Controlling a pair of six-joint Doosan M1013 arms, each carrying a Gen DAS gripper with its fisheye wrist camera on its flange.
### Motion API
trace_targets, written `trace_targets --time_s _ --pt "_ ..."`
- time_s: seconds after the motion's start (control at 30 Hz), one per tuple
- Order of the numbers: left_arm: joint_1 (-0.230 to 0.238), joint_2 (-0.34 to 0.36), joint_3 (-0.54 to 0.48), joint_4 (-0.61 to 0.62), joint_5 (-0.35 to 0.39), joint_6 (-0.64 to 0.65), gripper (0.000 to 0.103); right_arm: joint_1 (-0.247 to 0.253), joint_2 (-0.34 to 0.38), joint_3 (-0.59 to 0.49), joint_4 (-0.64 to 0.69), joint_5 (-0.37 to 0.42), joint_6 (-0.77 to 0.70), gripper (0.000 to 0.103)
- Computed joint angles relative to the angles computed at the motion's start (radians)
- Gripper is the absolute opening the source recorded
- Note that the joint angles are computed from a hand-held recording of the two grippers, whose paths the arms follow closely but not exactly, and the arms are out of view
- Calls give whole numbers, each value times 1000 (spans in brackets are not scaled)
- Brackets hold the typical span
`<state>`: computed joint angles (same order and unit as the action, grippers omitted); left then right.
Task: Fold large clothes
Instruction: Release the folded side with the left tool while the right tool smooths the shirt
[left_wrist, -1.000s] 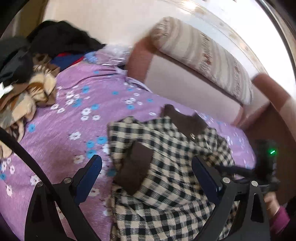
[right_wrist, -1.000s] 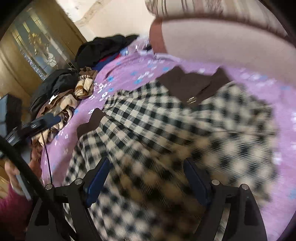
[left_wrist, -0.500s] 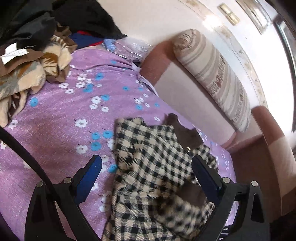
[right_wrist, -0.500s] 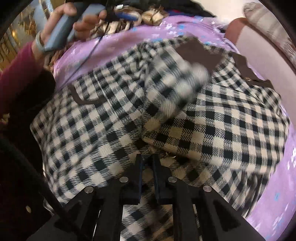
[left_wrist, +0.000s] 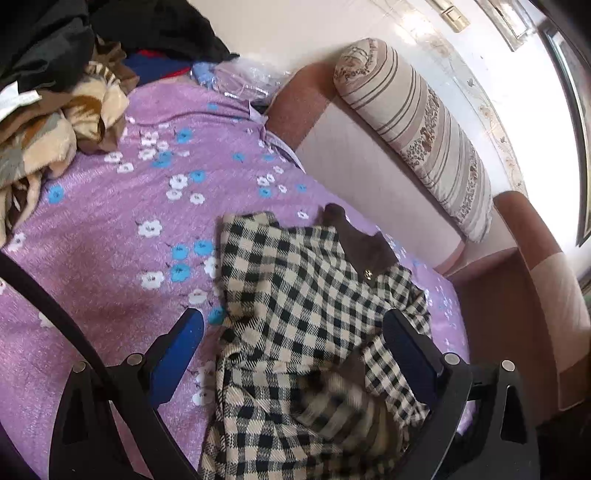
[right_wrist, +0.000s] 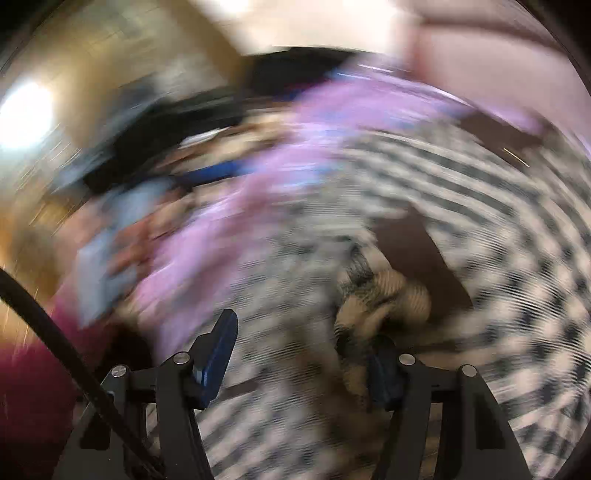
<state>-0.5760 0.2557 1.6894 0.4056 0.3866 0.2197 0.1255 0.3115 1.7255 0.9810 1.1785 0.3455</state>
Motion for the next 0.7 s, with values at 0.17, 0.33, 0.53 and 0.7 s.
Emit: trace_targets --time_s 0.17,0.33,0.53,0.7 --pt "-4 -6 3 -205 -8 222 97 20 -92 81 -165 -8 -136 71" --pt "-45 -1 -7 -358 76 397 97 -52 -107 98 -99 41 -104 75" --pt "-108 13 -13 -307 186 407 97 -96 -106 102 8 30 -88 77" --pt "-158 40 -46 -182 333 415 97 -112 -109 106 37 33 -79 78"
